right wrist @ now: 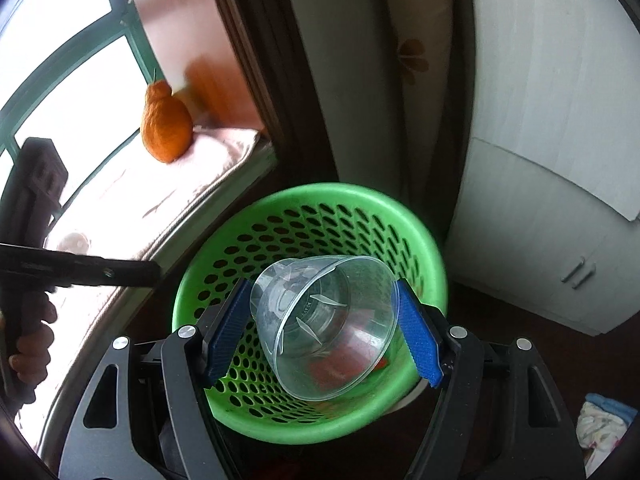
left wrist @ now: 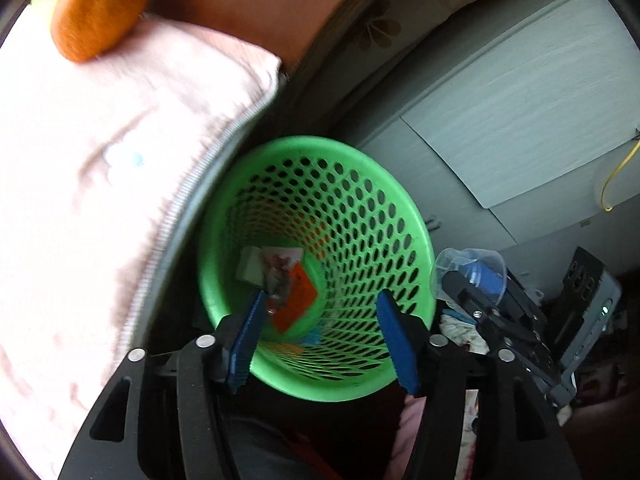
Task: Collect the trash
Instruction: 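Carry the red wrapper to the green basket and open the left tool, then bring the left tool back over the clear plastic containers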
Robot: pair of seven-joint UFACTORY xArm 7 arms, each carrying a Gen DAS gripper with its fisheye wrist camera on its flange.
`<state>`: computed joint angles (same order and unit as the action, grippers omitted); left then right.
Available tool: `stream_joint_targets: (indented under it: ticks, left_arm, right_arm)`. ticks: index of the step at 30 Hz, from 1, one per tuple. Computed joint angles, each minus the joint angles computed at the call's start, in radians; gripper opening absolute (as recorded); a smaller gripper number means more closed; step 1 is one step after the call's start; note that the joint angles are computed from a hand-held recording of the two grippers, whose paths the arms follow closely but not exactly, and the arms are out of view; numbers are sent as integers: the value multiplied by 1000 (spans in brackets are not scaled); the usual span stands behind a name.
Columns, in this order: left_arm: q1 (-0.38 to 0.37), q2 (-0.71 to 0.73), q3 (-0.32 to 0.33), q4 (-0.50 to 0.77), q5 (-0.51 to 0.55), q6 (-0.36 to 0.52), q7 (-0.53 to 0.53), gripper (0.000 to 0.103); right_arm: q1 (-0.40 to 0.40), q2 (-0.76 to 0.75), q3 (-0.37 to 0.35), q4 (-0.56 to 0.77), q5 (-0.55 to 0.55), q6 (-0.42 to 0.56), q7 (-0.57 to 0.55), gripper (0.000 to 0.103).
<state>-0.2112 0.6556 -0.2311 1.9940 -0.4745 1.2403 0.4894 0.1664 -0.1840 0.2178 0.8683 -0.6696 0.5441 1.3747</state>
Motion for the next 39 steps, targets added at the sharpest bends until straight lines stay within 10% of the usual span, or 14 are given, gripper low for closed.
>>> stream_joint_targets:
  ticks: [39]
  left_arm:
    - [346, -290, 163, -348, -78, -429, 136, 79]
  right_arm:
    - [210, 301, -63, 382, -26, 27, -109, 81]
